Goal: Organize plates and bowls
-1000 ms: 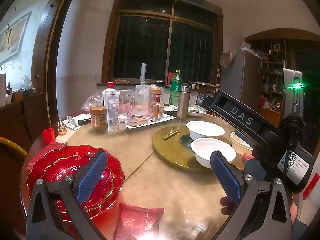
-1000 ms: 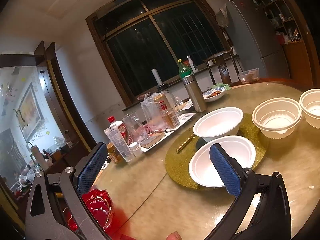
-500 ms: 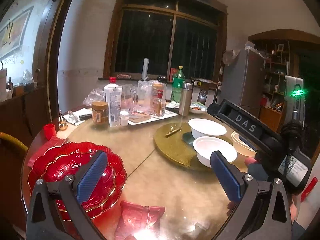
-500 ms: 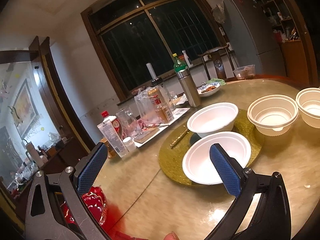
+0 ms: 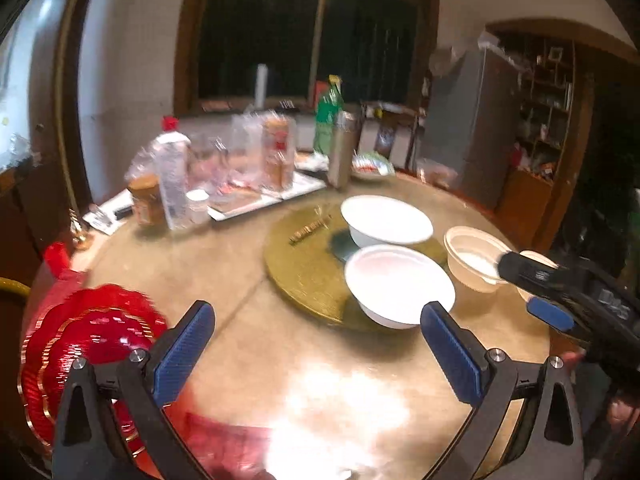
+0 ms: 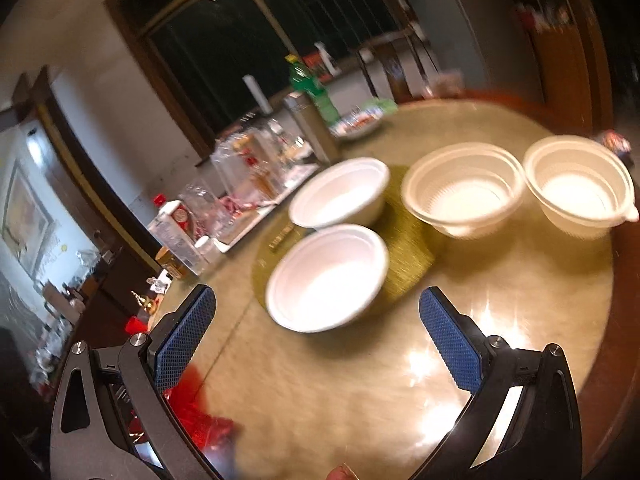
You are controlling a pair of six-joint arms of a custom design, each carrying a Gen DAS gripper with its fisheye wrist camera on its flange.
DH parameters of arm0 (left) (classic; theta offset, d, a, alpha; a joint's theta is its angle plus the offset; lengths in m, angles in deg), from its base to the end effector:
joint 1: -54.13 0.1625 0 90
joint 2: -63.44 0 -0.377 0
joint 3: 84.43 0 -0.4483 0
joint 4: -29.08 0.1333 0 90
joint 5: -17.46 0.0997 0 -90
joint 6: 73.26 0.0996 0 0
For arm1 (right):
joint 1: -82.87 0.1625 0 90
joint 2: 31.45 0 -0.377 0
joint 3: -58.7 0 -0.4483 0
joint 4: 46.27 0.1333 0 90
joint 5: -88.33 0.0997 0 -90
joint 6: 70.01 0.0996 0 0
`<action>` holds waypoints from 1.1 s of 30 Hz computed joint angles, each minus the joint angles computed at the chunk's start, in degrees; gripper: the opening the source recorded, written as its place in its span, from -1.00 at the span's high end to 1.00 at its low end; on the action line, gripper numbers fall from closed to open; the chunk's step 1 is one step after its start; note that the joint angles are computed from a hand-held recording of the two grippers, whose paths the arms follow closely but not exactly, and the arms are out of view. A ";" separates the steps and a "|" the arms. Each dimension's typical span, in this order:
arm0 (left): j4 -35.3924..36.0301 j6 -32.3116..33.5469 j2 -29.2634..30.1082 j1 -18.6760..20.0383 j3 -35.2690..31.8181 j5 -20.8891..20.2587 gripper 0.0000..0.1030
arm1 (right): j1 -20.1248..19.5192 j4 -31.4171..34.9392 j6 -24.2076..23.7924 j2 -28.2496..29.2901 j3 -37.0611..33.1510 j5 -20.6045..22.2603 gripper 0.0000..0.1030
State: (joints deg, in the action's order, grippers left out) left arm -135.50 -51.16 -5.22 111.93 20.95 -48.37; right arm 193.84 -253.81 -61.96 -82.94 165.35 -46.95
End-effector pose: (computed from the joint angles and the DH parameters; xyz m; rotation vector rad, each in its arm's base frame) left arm -0.1889 -0.6267 0.2351 1.0279 2.4274 -0.9477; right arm 0.2728 -0.5371 0.1454 -0.3056 -2.2569 1.5249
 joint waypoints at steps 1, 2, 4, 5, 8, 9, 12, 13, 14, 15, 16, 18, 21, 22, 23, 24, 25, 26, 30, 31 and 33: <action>1.71 -1.48 1.21 -0.07 -1.32 0.39 -1.00 | -0.58 1.43 1.75 -1.45 1.18 0.85 -1.00; 3.14 -2.71 2.17 -0.05 -2.51 0.54 -1.00 | -1.35 3.02 3.69 -3.02 2.46 2.33 -1.00; 5.60 -5.33 4.00 0.02 -4.81 1.01 -1.00 | -3.37 7.01 7.81 -6.11 4.43 6.54 -1.00; 7.59 -7.50 5.36 0.21 -6.70 0.97 -1.00 | -4.34 8.52 9.18 -7.08 4.93 8.77 -1.00; 10.81 -11.85 8.19 0.65 -10.44 0.14 -1.00 | -6.60 12.55 13.41 -8.69 5.16 11.90 -1.00; 11.03 -12.25 9.05 0.67 -11.27 0.28 -1.00 | -7.31 13.19 13.93 -8.77 4.85 12.88 -1.00; 12.83 -13.85 11.36 0.84 -13.77 0.91 -0.99 | -9.17 15.42 15.86 -8.92 4.11 15.58 -1.00; 13.60 -14.57 12.08 0.99 -14.65 0.75 -0.99 | -9.99 15.90 16.34 -8.98 3.88 17.20 -0.99; 14.40 -15.42 12.81 1.14 -15.44 0.51 -0.99 | -10.43 16.22 16.63 -8.99 3.65 17.91 -0.98; 14.57 -15.62 13.30 1.25 -15.84 0.35 -0.99 | -10.93 16.78 17.11 -8.93 3.23 18.64 -0.88; 14.65 -15.67 13.77 1.30 -16.26 0.46 -0.99 | -11.22 17.21 17.39 -8.88 2.98 19.03 -0.83; 14.76 -16.15 15.03 1.54 -17.24 0.99 -0.99 | -11.60 18.38 17.20 -8.22 1.64 19.28 -0.53; 15.06 -17.14 16.18 2.24 -18.37 0.02 -0.98 | -11.79 20.29 16.78 -7.00 -0.33 18.24 -0.25; 15.18 -17.37 16.38 2.41 -18.53 -0.34 -0.97 | -11.99 20.06 16.57 -6.52 -0.78 18.36 -0.24; 15.51 -17.55 16.69 2.68 -18.88 -1.02 -0.97 | -12.29 19.68 16.33 -6.17 -1.03 18.53 -0.24; 15.55 -17.60 16.82 2.88 -18.96 -1.59 -0.91 | -12.63 19.15 16.24 -5.68 -1.28 18.70 -0.20; 15.64 -17.39 17.02 3.00 -19.04 -1.72 -0.82 | -13.00 18.95 16.38 -5.31 -1.45 19.13 -0.14; 15.50 -17.16 17.18 2.99 -19.03 -1.40 -0.77 | -13.32 18.98 16.40 -5.14 -1.55 19.61 -0.03; 16.74 -16.40 17.99 3.22 -19.66 -0.88 -0.24 | -13.96 19.35 15.85 -4.32 -2.28 19.86 0.11; 17.03 -16.04 18.15 3.14 -19.71 -0.38 -0.22 | -14.12 19.73 15.95 -4.28 -2.30 20.12 0.17; 18.47 -15.67 18.48 3.21 -20.09 -0.31 0.12 | -14.38 20.69 16.26 -4.16 -2.44 20.34 0.29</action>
